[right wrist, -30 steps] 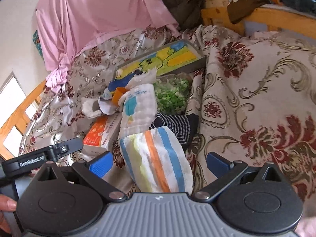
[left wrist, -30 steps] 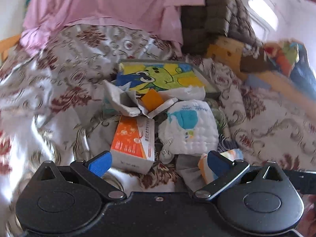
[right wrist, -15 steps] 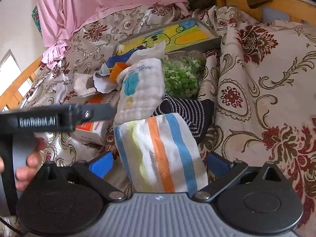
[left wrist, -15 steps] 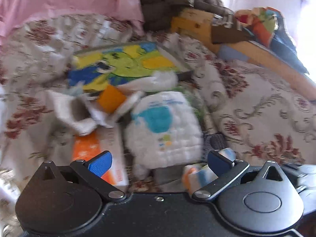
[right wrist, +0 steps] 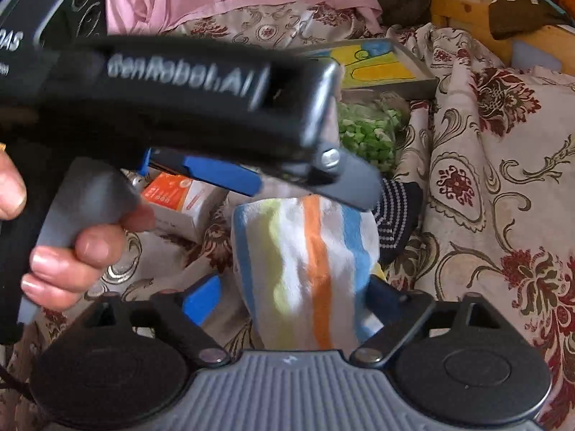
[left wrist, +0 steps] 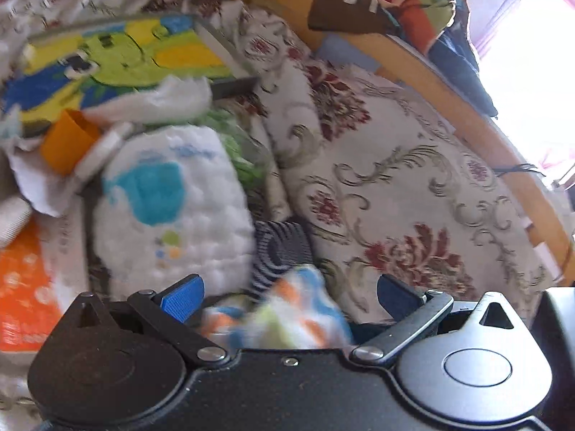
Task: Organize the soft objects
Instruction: 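Lower the right tool onto the striped towel and close it while the left tool approaches, then close the left tool on the black-and-white striped sock while the right tool holds the towel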
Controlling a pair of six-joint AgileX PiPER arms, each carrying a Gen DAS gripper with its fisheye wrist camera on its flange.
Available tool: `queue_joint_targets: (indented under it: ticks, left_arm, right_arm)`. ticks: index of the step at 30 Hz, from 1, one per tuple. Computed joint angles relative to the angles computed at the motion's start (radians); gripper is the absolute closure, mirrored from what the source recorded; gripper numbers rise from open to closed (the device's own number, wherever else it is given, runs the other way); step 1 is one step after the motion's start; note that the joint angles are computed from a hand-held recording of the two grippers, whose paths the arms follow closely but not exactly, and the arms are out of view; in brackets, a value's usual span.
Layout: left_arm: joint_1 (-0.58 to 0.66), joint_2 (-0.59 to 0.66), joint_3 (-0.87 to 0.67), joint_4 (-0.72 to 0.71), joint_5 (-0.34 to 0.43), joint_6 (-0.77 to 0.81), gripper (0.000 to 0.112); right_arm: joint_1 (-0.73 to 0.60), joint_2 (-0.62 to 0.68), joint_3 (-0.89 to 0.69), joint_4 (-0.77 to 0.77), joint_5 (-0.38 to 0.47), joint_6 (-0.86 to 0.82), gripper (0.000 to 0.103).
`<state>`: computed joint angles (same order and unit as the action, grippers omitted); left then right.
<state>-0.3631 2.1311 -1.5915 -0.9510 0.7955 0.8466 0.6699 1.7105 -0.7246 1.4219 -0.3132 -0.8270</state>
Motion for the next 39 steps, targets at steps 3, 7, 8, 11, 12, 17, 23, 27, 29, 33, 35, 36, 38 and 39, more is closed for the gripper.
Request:
queue_joint_targets:
  ticks: [3, 7, 8, 11, 12, 17, 23, 27, 29, 33, 35, 36, 38, 39]
  left_arm:
    - [0.002, 0.022, -0.028, -0.012, 0.045, -0.035, 0.010]
    - [0.009, 0.049, -0.066, -0.024, 0.088, -0.092, 0.010]
    - [0.010, 0.056, -0.078, -0.022, 0.095, -0.106, 0.010]
    - [0.007, 0.074, -0.109, -0.015, 0.115, -0.150, 0.010]
    - [0.009, 0.083, -0.121, -0.019, 0.125, -0.164, 0.010]
    - [0.022, 0.120, -0.162, -0.078, 0.162, -0.242, 0.010]
    - [0.023, 0.187, -0.238, -0.141, 0.197, -0.320, 0.010]
    - [-0.003, 0.235, -0.310, -0.107, 0.193, -0.395, 0.010]
    - [-0.015, 0.253, -0.331, -0.109, 0.188, -0.411, 0.010]
    - [-0.032, 0.292, -0.371, -0.118, 0.174, -0.426, 0.010]
    - [-0.045, 0.316, -0.412, -0.085, 0.164, -0.468, 0.010]
    - [-0.046, 0.321, -0.414, -0.092, 0.158, -0.462, 0.010]
    - [-0.056, 0.330, -0.436, -0.082, 0.139, -0.478, 0.010]
    - [-0.060, 0.336, -0.452, -0.071, 0.138, -0.490, 0.010]
  right_arm:
    - [-0.009, 0.004, -0.008, 0.068, -0.004, -0.052, 0.037]
    - [-0.021, -0.005, 0.009, 0.086, -0.022, -0.031, 0.062]
    - [-0.022, -0.014, 0.021, 0.065, -0.033, 0.004, 0.067]
    - [-0.034, -0.044, 0.067, -0.033, -0.060, 0.137, 0.077]
    - [-0.041, -0.057, 0.086, -0.088, -0.064, 0.203, 0.078]
    - [-0.078, -0.140, 0.185, -0.323, -0.105, 0.526, 0.081]
    - [-0.085, -0.183, 0.232, -0.250, -0.209, 0.571, 0.081]
    - [-0.061, -0.179, 0.242, -0.152, -0.320, 0.570, 0.081]
    - [-0.050, -0.173, 0.247, -0.106, -0.387, 0.582, 0.081]
    - [-0.057, -0.146, 0.240, -0.051, -0.466, 0.584, 0.081]
    - [-0.074, -0.131, 0.232, -0.036, -0.481, 0.588, 0.081]
    - [-0.071, -0.123, 0.228, -0.017, -0.496, 0.583, 0.081]
    - [-0.055, -0.109, 0.221, 0.022, -0.540, 0.579, 0.081]
    - [-0.044, -0.101, 0.217, 0.043, -0.566, 0.575, 0.081]
